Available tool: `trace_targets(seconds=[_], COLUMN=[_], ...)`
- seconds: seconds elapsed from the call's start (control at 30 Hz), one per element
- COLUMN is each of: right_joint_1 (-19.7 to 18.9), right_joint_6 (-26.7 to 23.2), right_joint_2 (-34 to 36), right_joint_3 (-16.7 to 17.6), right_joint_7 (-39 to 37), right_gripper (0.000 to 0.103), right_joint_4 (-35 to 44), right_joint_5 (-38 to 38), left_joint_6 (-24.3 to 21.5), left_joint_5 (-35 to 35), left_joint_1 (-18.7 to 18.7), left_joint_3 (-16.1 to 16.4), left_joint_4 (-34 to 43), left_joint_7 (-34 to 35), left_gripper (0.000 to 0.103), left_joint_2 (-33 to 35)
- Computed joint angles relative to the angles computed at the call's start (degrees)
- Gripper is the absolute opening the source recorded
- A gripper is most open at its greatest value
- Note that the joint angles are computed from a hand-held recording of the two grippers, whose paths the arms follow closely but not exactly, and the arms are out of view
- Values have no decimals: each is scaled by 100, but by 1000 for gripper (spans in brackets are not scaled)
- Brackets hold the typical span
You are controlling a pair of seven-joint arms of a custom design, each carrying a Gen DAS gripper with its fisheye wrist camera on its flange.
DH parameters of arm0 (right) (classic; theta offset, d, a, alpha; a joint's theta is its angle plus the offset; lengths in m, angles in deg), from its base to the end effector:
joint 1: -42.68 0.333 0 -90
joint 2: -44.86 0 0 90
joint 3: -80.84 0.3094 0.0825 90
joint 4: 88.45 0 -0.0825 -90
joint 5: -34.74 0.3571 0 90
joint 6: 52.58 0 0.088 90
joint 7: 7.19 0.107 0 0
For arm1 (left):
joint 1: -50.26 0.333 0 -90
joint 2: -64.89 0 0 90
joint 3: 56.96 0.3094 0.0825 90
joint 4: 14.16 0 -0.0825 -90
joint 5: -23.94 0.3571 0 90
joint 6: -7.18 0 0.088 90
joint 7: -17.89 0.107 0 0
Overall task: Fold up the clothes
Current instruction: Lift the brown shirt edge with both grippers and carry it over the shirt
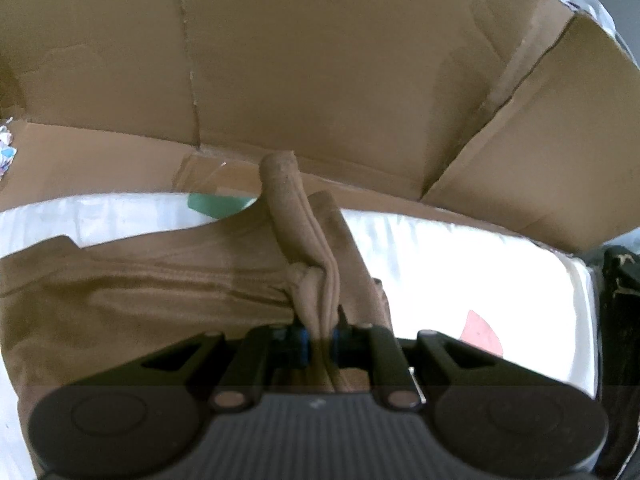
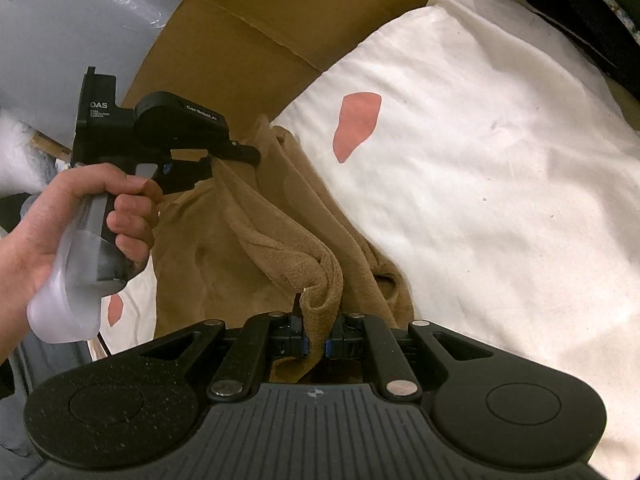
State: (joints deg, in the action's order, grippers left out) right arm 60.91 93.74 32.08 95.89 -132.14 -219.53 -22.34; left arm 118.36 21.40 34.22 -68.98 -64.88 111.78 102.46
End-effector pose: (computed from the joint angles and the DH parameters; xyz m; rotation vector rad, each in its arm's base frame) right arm 0.4014 0.2848 0.4931 -0.4062 2.2460 -0.3328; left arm 0.6685 -0.2913 0.5631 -1.5452 2.5496 -0.6576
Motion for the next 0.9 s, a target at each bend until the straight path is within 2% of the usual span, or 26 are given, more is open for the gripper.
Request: trace_targets(seconds=[0.13,0.27,0.57,0.77,0.9], right_joint_1=[6,55,24,13,-13], right_joint_6=[-6,-63,-63,-33,-19], right_joint_2=[36,-4,-85,-127,-153], right_joint_3=[-15,31,43,43,72], right_joint_7=[-12,34,-26,-128,-109], right_gripper=[6,6,6,6,6], right_joint_4=[25,-2,-57,-114,-158], right_joint_5=[50,95,156,248,291], left_joint_6=[-90,-273,-235,22,-178], left_joint_5=[-136,-256,-440,-462,-504], left_joint_1=[33,47,84,77,66], left_joint_3=[-42,-63,-106,-120,-146], left_joint_4=[251,677,691,326,709], left_joint_7=[-99,-218,-404,-412,-456], left_gripper=[18,19,17,16,18], left_joint_2=[137,370,414,277,486])
